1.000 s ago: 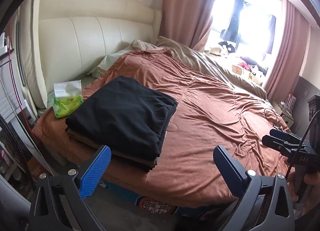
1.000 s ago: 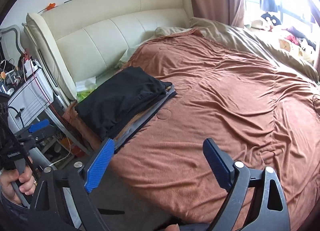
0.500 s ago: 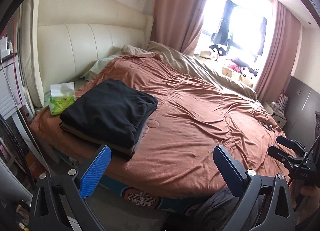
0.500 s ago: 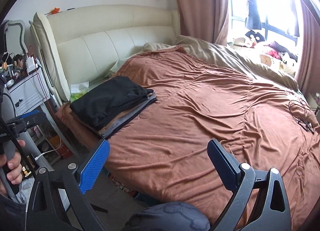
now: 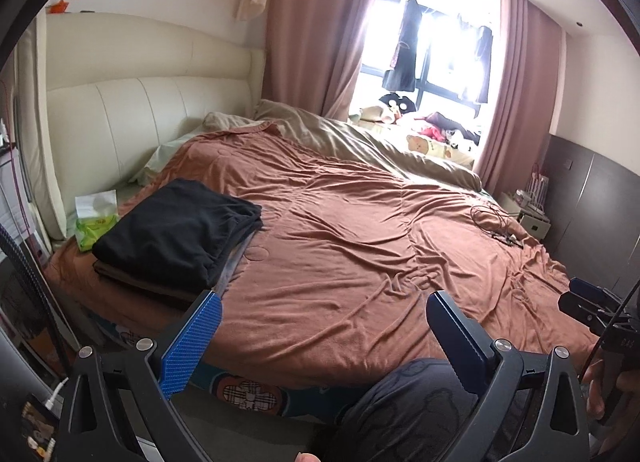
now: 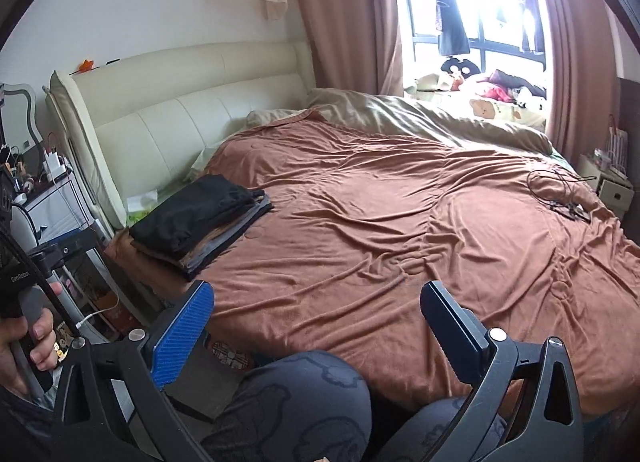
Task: Fold small clothes
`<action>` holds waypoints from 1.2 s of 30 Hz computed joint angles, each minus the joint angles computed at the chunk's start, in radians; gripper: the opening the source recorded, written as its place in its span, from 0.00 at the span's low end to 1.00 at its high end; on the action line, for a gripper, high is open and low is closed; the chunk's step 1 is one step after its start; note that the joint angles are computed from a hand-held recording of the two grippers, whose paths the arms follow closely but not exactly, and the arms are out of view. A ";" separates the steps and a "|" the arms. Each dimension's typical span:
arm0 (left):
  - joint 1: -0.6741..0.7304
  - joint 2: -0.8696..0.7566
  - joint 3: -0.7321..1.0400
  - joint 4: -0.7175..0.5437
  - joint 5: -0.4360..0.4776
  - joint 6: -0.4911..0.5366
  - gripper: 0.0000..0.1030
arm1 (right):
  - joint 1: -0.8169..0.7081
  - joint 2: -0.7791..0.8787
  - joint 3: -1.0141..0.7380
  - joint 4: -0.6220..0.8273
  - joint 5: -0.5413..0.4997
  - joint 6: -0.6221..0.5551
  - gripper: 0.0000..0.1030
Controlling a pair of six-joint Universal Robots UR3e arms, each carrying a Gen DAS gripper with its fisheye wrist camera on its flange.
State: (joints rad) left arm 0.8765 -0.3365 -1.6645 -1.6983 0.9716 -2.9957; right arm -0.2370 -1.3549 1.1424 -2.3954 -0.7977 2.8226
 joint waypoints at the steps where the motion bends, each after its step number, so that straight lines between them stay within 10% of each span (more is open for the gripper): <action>1: 0.028 0.016 0.021 -0.046 -0.026 0.021 1.00 | -0.025 -0.026 0.040 0.000 0.024 -0.007 1.00; 21: 0.202 0.135 0.455 -0.678 -0.163 0.235 1.00 | -0.464 -0.387 0.480 0.197 0.353 -0.306 1.00; 36: 0.089 0.200 0.439 -0.618 -0.057 0.116 1.00 | -0.597 -0.558 0.629 0.436 0.408 -0.523 1.00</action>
State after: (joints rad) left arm 0.9651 -0.1369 -1.2256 -2.3162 0.9148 -2.8799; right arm -0.8341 -1.9134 1.7714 -1.9598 -0.3901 2.2997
